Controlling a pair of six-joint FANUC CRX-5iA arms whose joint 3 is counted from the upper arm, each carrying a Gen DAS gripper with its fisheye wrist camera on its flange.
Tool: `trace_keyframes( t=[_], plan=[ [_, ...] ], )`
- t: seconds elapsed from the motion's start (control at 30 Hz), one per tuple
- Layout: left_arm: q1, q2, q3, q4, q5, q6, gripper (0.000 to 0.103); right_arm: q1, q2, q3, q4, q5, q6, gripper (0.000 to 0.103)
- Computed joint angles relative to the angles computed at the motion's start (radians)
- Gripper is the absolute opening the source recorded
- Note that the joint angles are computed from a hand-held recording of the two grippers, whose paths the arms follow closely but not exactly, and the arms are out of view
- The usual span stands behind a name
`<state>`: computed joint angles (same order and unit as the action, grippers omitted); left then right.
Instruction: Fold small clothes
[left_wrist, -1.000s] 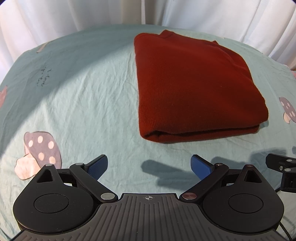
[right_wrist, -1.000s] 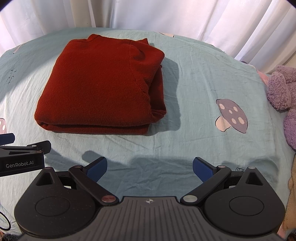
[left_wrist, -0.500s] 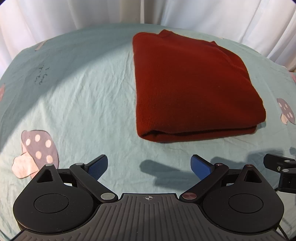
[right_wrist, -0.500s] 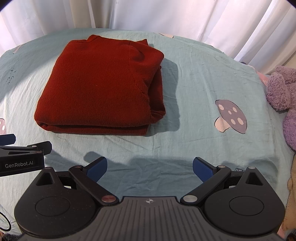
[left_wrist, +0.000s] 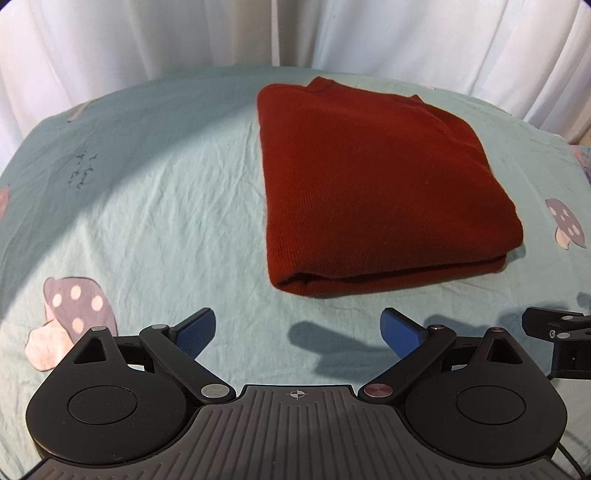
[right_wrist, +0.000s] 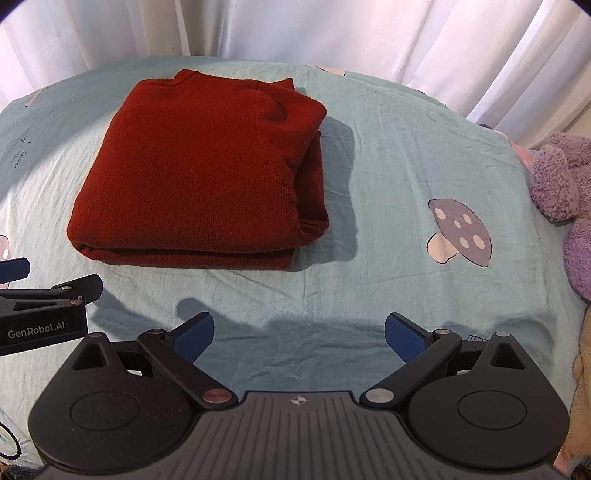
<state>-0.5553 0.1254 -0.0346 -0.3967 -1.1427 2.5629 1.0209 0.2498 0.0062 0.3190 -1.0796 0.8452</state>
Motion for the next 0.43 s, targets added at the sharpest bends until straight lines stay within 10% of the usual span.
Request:
trace_keyframes(
  t=[0.43],
  plan=[
    [0.013, -0.009, -0.012, 0.033, -0.005, -0.003, 0.099, -0.001, 0.004, 0.006, 0.005, -0.001, -0.001, 0.099]
  ],
)
